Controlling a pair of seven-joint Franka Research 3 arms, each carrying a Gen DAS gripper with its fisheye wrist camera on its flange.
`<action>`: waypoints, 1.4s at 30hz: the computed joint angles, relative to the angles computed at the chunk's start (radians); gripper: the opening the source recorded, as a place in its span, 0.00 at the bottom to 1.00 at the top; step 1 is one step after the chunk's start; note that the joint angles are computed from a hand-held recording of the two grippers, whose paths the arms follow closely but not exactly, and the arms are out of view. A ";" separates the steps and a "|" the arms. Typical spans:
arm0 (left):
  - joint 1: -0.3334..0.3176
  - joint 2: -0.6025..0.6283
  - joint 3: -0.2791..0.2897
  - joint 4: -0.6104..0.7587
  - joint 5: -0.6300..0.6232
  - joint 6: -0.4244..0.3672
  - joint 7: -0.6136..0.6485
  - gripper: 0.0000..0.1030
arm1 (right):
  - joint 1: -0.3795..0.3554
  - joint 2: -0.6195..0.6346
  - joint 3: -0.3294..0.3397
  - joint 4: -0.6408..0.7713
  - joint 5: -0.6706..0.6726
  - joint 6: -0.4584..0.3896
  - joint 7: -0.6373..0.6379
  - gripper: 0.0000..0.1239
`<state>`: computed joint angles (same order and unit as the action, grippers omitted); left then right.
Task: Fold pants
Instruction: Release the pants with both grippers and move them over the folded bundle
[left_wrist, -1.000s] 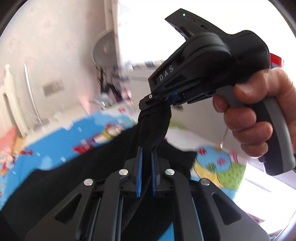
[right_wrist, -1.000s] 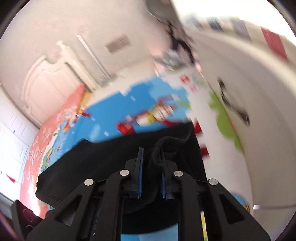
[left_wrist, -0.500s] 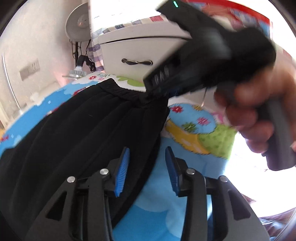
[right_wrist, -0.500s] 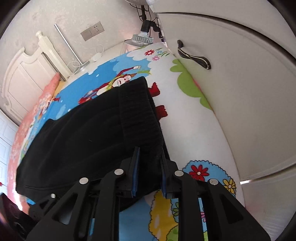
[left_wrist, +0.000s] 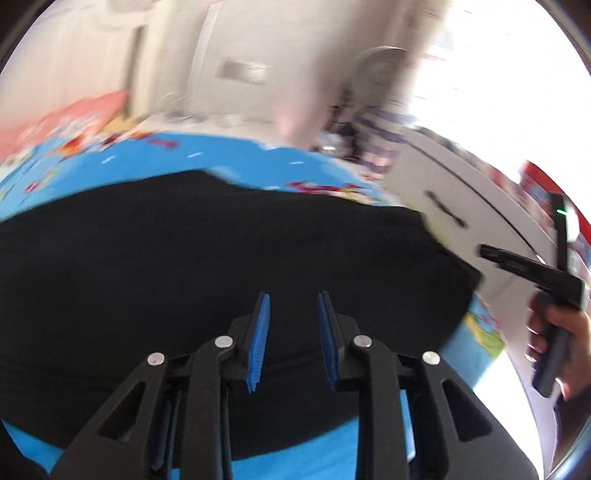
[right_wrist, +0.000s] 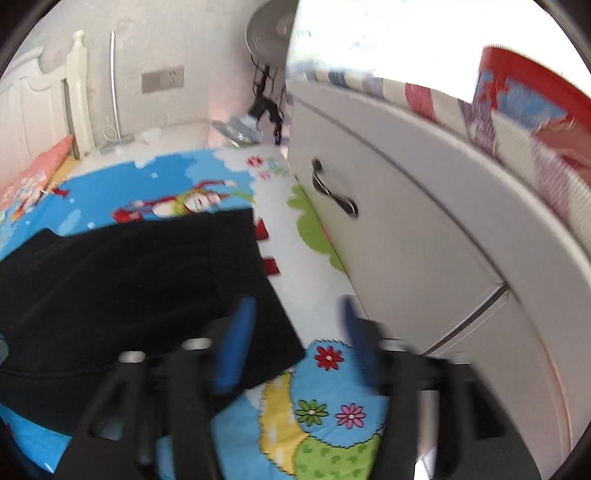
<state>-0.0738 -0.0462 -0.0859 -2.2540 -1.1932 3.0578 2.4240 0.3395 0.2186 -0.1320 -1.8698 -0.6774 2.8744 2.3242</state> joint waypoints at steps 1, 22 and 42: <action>0.024 0.000 0.009 -0.021 0.073 0.025 -0.096 0.22 | -0.005 0.005 0.014 0.006 0.012 0.030 -0.033 0.73; 0.536 -0.088 0.152 -0.176 0.489 0.066 -0.591 0.23 | 0.194 0.382 -0.078 0.448 0.165 -0.257 -0.165 0.76; 0.285 0.182 0.560 0.154 0.775 -0.169 -0.499 0.06 | 0.224 0.441 0.274 0.602 0.221 0.036 -0.233 0.77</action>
<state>0.2111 0.1359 0.4744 -2.1001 -0.4185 2.8892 1.9248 0.5638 0.6601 0.1420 -1.2681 -0.4564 2.9102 2.0909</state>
